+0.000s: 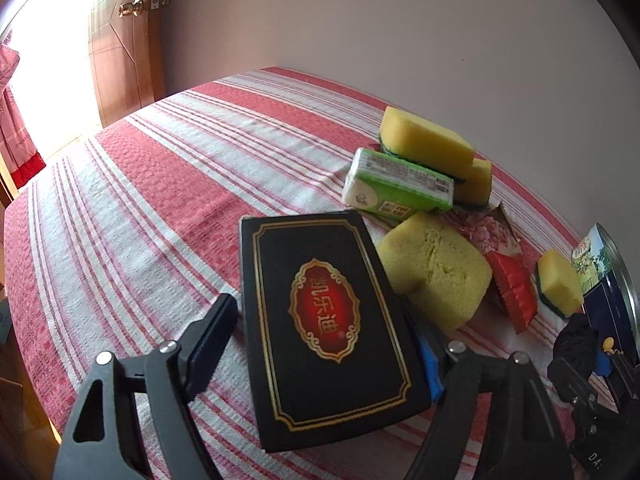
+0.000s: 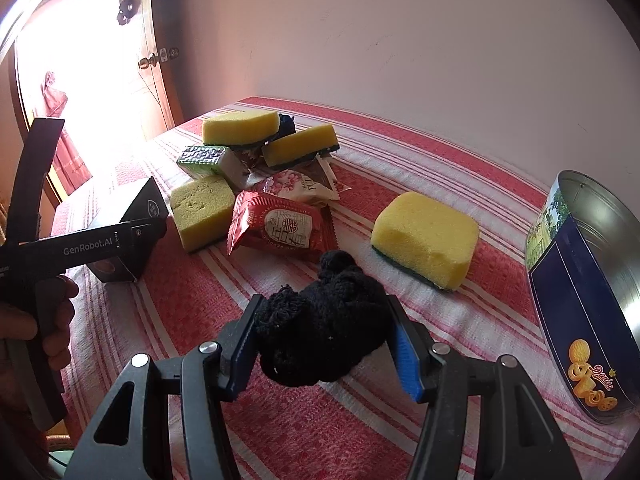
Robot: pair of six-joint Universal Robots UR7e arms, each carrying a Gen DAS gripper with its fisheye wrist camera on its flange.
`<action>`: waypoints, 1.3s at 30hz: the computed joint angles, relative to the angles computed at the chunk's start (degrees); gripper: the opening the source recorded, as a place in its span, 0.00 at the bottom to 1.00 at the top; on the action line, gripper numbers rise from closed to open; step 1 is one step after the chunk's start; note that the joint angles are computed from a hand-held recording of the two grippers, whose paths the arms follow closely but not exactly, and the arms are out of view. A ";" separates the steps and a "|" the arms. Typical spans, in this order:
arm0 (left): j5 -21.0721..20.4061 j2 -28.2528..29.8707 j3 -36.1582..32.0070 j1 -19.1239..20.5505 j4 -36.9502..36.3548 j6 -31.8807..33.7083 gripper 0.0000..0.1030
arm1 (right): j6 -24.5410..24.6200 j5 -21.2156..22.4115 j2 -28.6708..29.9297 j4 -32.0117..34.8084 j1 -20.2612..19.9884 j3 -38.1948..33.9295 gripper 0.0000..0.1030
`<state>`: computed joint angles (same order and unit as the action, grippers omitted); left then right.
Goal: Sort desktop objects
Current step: 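Lift the black ball with the right gripper while the left gripper grasps the black box, then drop the black ball into the tin with the right gripper while the left gripper lowers the box in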
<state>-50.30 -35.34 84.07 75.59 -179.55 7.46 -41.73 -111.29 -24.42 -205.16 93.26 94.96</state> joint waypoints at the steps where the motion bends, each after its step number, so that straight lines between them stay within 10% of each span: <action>1: -0.35 -0.13 0.19 0.06 -0.26 -0.07 0.70 | 0.31 0.55 -0.17 -0.10 -0.12 0.17 0.59; 9: -6.72 -2.39 2.74 1.46 -2.68 -1.74 0.57 | 3.55 6.12 -1.90 -2.13 -1.67 2.40 0.59; 15: -3.16 -1.83 5.36 -0.79 -16.58 6.72 0.57 | 3.10 8.60 -2.14 -6.55 -2.00 3.39 0.59; 22: -10.80 -2.12 7.20 -4.57 -18.70 12.04 0.57 | 5.67 13.19 -3.71 -21.70 -3.13 6.47 0.59; 29: -20.33 2.47 2.81 -8.47 -12.98 18.16 0.57 | 11.86 4.30 -5.21 -41.18 -4.34 6.02 0.59; 39: -24.07 12.41 -8.95 -13.24 -2.07 22.43 0.57 | 18.04 -9.19 -7.88 -39.76 -6.99 3.00 0.59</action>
<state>-74.37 -22.92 75.12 62.35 -181.62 29.89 -23.69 -120.48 -32.30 -244.91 86.27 97.96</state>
